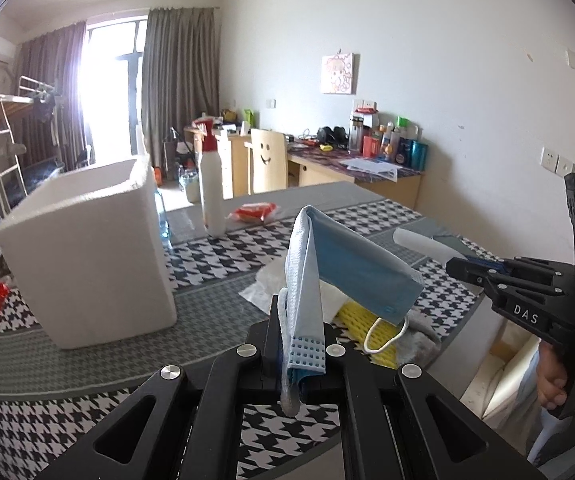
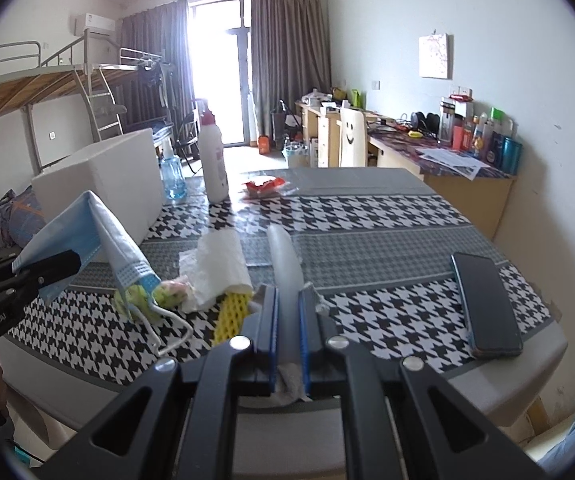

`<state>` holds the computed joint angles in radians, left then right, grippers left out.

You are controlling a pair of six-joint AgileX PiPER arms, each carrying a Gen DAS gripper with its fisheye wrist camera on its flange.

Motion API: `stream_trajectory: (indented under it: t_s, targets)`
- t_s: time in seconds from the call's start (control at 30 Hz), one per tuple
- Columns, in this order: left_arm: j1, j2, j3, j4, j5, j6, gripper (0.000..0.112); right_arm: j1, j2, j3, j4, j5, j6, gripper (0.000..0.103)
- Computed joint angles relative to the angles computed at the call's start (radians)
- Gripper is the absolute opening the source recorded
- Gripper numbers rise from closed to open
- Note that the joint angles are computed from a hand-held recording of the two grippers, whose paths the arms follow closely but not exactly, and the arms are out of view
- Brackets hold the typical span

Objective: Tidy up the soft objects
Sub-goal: 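Carry the mask and the white roll toward the white foam box with both grippers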

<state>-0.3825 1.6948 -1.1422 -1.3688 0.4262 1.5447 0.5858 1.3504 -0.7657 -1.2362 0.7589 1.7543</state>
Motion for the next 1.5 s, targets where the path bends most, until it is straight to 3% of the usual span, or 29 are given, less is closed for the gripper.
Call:
stream_trajectory:
  t_s: [0.63,0.8,0.93,1.33,1.5]
  targets:
    - [-0.014,0.042,-0.149,0.197,-0.061,-0.248,0.005,0.000,0.035,-0.113,-0.003,-0.014,-0.078,0.012]
    - [-0.009,0.040,-0.165,0.207,-0.064,-0.257,0.005,-0.017,0.048,-0.144,-0.009,-0.032,-0.108,0.012]
    - [-0.005,0.043,-0.189,0.224,-0.069,-0.279,0.005,0.004,0.076,-0.180,-0.030,0.021,-0.103,0.012]
    - [0.007,0.062,-0.264,0.290,-0.081,-0.365,0.005,-0.022,0.089,-0.246,-0.052,-0.027,-0.155,0.012]
    - [0.013,0.068,-0.291,0.257,-0.094,-0.327,0.005,-0.037,0.113,-0.285,-0.049,-0.046,-0.178,0.012]
